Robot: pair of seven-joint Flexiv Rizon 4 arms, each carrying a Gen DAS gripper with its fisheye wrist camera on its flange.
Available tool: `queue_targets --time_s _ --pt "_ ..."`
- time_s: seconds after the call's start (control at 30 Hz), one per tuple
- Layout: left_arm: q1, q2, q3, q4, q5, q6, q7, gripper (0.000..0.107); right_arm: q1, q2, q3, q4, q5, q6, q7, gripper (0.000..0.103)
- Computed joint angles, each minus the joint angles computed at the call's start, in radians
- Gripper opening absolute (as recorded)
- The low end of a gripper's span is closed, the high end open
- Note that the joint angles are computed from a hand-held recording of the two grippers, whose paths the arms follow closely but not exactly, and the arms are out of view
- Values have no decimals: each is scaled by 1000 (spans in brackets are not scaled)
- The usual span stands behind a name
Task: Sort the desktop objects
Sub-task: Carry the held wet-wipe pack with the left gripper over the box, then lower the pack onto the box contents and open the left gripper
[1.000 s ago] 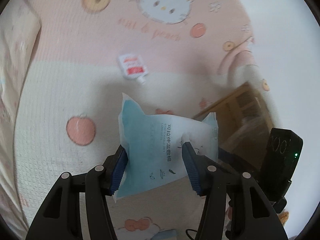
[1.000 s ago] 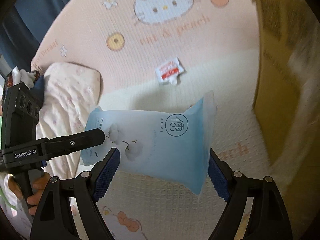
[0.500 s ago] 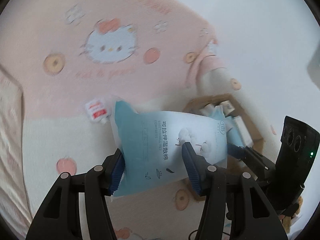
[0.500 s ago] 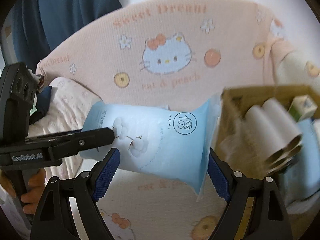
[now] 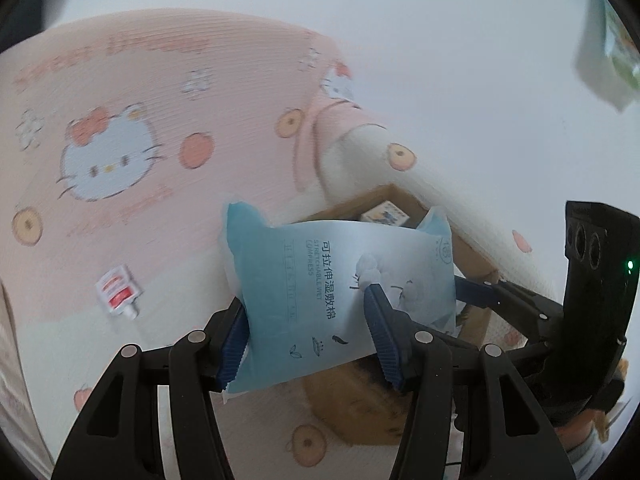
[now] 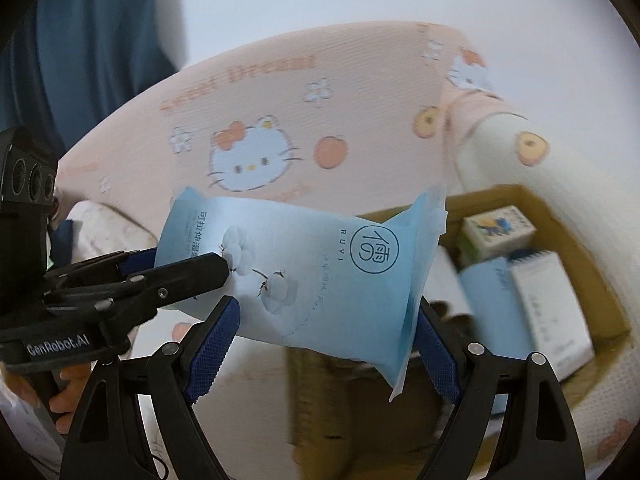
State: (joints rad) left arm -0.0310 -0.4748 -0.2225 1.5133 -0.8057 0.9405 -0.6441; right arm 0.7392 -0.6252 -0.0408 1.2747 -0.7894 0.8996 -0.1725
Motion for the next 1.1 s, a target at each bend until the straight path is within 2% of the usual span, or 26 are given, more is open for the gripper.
queue_targets --time_s 0.2,0.33,0.53,0.63,0.7,0.97,1.1 --pt "-55 -40 1 -57 82 14 -60 59 -64 101 27 163 28 92 41 84" --pt "-92 -70 16 -108 171 -11 -129 59 -101 144 48 230 48 100 39 84" --pt "-124 -104 48 -182 289 -127 -285 59 -167 162 120 247 173 65 -93 84" --pt "-122 -112 44 -191 300 -156 -327 59 -206 168 167 243 281 40 -220 84" --pt "-120 -123 39 -204 301 -180 -350 59 -210 176 171 249 311 31 -266 84" --pt "-114 -148 32 -233 292 -259 -451 59 -217 189 162 247 356 -30 -339 84" --pt "-107 -137 38 -222 300 -300 -452 59 -237 186 175 254 415 14 -359 84"
